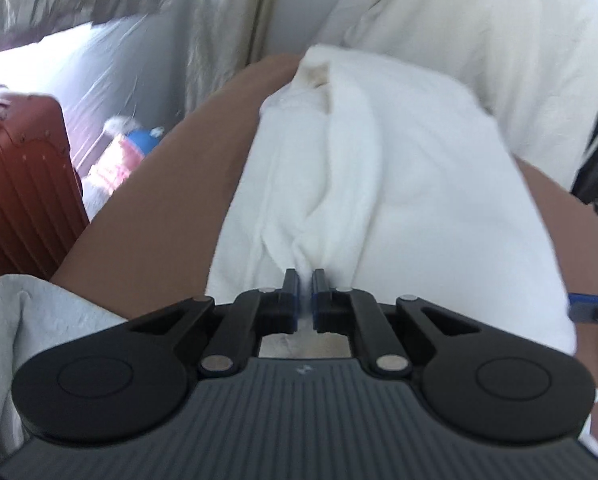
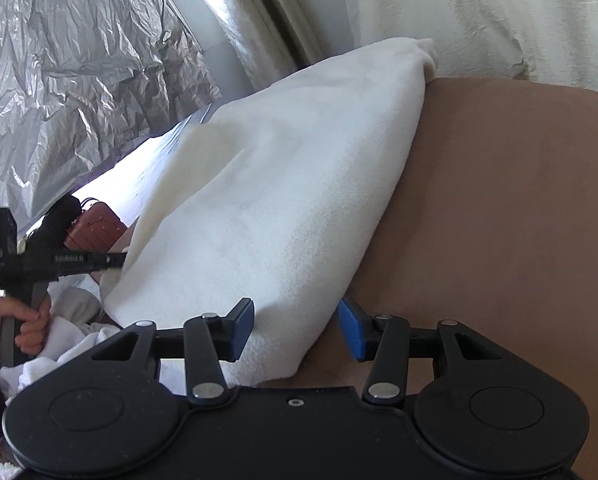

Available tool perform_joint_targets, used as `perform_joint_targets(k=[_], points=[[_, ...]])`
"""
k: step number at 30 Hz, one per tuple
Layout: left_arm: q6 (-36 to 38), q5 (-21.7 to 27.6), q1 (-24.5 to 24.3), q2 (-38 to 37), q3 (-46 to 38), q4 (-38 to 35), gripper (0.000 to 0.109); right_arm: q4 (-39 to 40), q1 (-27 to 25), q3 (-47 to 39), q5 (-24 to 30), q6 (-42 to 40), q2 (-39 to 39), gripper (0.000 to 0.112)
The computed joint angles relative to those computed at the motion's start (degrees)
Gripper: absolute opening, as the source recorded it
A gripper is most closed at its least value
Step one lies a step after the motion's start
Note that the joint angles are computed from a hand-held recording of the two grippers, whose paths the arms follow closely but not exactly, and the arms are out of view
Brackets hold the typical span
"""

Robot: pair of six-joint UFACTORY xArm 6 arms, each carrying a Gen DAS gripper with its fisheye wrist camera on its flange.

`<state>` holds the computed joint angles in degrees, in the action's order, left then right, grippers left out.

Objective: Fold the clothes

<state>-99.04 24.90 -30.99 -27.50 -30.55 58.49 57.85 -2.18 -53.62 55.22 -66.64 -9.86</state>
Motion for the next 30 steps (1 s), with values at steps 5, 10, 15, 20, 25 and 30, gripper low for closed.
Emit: perform_joint_targets(k=[5,10,15,20,25,30], points=[[-24.82,19.63,-12.34,-9.11,3.87,18.88,0.005,0.86,-0.09,0.8,-0.38,-2.8,-0.72,0.052],[-25.39,26.76,-14.67,-7.26,4.3,-5.1,0.005,1.66,0.09,1.71,-1.01,-3.03,-0.97,0.052],[-21.56,28.36,-14.79,-9.23,3.85,-12.11,0.003,2.58,1.04,2.34,0.25,-4.27,0.42,0.049],[-24.04,45.62,-27.04,-4.92,-4.67,-6.37,0.003,11.17,-1.19,6.24,1.15,-12.43,-7.09,0.022],[-15.48,44.74,-23.95,0.53,-12.13,-10.39,0.006,-1.23,5.57,11.69,-15.31,-7.8,-6.43,0.022],[-13.05,47.25,-25.95,7.8,-20.05,-11.76,0.024,-1.47,6.33,15.72,-18.99,-8.09,-12.4,0.024]])
